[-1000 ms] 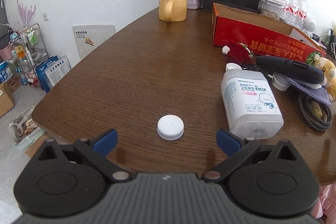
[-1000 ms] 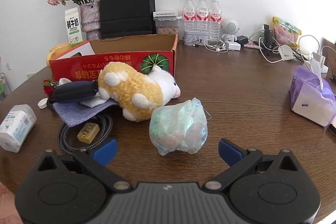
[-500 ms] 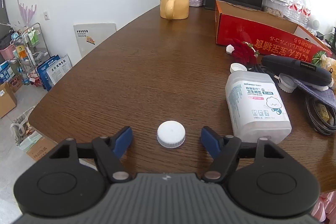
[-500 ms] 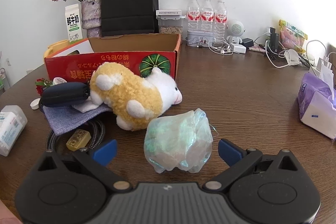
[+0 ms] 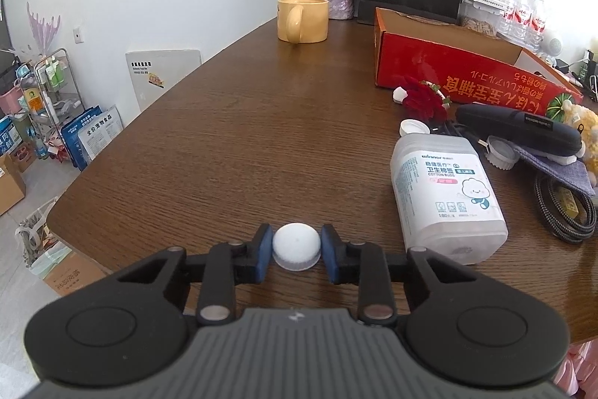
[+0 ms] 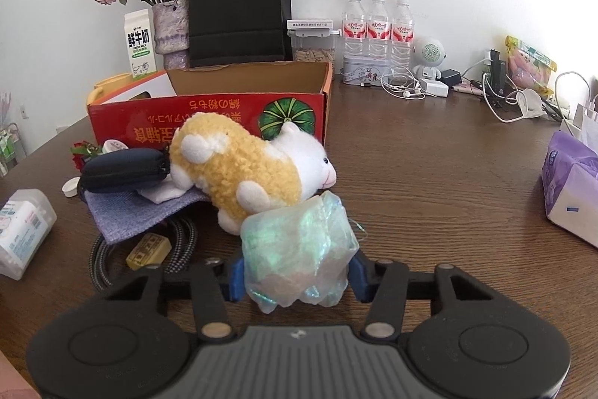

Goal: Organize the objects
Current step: 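Carry the bag and cap into the red cardboard box and open both tools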

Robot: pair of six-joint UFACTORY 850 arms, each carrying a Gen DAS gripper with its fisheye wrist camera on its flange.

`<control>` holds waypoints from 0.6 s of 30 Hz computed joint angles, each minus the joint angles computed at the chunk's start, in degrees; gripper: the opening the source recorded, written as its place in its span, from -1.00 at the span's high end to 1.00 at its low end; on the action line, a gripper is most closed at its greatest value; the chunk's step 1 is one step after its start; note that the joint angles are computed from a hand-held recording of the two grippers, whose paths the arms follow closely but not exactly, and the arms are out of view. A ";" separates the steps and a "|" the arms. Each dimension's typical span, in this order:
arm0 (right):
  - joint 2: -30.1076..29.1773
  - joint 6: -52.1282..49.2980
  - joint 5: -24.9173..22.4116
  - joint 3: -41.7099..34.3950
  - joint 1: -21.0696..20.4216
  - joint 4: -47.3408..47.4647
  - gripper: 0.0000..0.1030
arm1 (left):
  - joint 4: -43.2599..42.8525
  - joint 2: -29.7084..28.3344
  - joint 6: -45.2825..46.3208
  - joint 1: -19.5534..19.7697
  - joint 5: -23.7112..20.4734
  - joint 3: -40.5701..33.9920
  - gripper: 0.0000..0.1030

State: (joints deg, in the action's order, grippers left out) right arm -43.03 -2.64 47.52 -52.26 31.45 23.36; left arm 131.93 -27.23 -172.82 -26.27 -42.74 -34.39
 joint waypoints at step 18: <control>3.79 1.58 6.00 5.00 1.38 -0.90 0.13 | 0.11 3.90 0.11 -1.89 -3.93 2.64 0.44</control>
